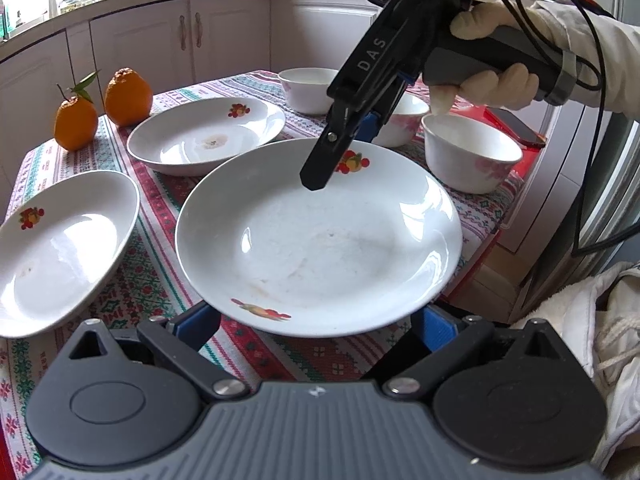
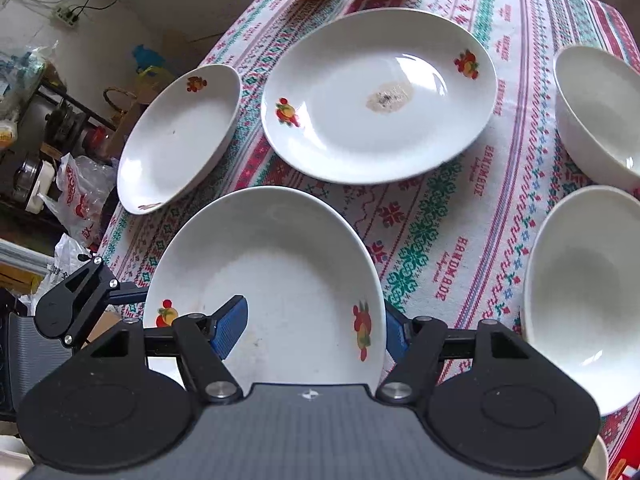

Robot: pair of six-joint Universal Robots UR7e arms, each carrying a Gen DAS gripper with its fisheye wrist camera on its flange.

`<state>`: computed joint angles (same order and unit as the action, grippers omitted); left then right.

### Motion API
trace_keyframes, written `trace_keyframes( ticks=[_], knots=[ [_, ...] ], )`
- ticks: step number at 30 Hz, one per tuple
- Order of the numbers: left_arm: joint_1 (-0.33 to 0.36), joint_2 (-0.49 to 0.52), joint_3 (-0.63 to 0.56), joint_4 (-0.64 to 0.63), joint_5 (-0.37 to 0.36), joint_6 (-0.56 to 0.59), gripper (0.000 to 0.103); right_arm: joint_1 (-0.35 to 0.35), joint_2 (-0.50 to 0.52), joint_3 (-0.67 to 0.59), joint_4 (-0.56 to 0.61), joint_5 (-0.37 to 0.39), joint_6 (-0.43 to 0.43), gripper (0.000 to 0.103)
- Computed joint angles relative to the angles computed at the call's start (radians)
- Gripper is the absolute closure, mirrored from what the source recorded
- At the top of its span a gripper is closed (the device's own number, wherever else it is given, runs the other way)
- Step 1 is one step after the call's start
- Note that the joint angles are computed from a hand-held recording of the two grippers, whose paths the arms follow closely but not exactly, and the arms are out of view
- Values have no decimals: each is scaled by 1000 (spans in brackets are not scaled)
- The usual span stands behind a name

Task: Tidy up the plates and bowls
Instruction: 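Carry the white plate with the right tool over another white plate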

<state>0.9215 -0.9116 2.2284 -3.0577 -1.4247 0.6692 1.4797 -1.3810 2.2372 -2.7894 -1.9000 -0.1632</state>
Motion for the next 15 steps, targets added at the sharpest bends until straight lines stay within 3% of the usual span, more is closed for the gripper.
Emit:
trace_keyframes(
  ticks=[15],
  knots=[
    [21, -54, -27, -12, 23, 4, 3, 83, 96, -142, 63, -15, -14, 29]
  ],
)
